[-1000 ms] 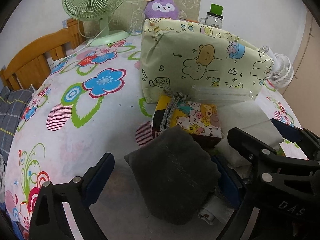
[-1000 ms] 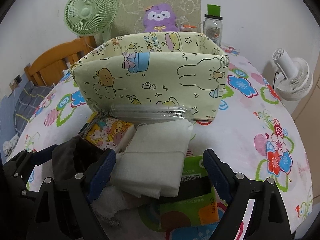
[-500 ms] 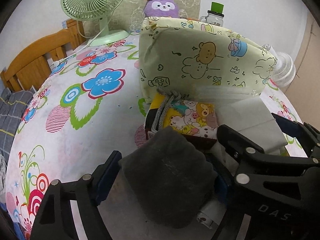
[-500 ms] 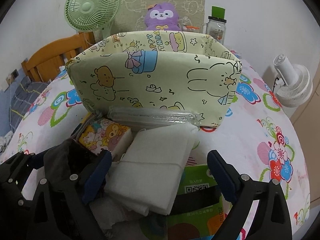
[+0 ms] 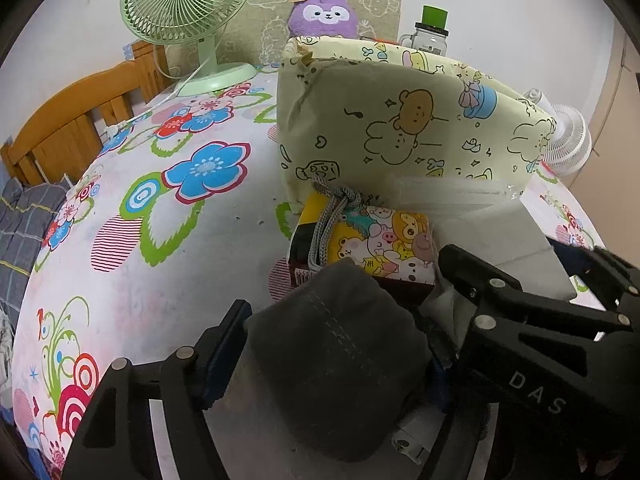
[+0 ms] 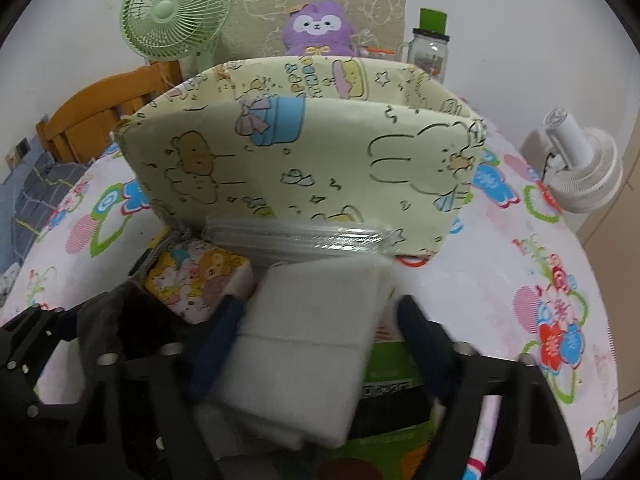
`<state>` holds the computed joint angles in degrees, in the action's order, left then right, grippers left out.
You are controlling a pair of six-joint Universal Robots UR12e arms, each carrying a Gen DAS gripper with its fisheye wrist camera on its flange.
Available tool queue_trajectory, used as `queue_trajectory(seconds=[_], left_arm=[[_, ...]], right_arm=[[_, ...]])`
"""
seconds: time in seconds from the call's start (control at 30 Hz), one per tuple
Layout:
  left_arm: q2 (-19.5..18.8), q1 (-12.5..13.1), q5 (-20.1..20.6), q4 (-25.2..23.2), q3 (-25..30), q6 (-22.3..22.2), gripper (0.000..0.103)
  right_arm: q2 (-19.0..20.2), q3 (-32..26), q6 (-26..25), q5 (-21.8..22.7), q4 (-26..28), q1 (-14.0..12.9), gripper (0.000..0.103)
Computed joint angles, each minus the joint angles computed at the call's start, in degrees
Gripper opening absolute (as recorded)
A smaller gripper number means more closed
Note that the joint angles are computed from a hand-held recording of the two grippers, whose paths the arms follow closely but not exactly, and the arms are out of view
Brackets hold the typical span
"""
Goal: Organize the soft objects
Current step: 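Grasp the dark grey pouch with the left tool while the right tool grasps the white folded cloth, then lift the grey pouch and white cloth with both tools toward the fabric box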
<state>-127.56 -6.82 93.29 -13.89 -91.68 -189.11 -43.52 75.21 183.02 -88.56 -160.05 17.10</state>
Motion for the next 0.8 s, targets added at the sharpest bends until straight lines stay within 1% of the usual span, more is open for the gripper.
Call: queue_trajectory(seconds=[0.03, 0.1, 0.13, 0.2, 0.3, 0.4, 0.8], left_arm=[[0.02, -0.03, 0.12, -0.02, 0.0, -0.03, 0.076], [-0.01, -0.08, 0.23, 0.0, 0.06, -0.11, 0.075], [0.01, -0.12, 0.26, 0.03, 0.05, -0.11, 0.073], [0.15, -0.15, -0.07, 0.36, -0.14, -0.07, 0.071], [0.36, -0.19, -0.48, 1.2, -0.45, 0.43, 0.067], [0.59, -0.34, -0.3, 1.46, -0.68, 0.39, 0.065], [1.74, -0.82, 0.76, 3.71, -1.94, 0.48, 0.061]], right_arm=[[-0.07, 0.08, 0.18, 0.42, 0.04, -0.05, 0.07], [-0.26, 0.5, 0.23, 1.49, -0.45, -0.17, 0.053], [-0.34, 0.61, 0.36, 1.87, -0.44, -0.22, 0.05], [-0.53, 0.92, 0.61, 2.36, -0.69, -0.32, 0.041], [-0.85, 1.32, 1.13, 2.87, -0.87, -0.45, 0.034], [-1.26, 1.88, 1.36, 3.1, -1.24, -0.5, 0.029], [-3.2, 4.97, 2.23, 3.23, -5.17, -0.69, 0.027]])
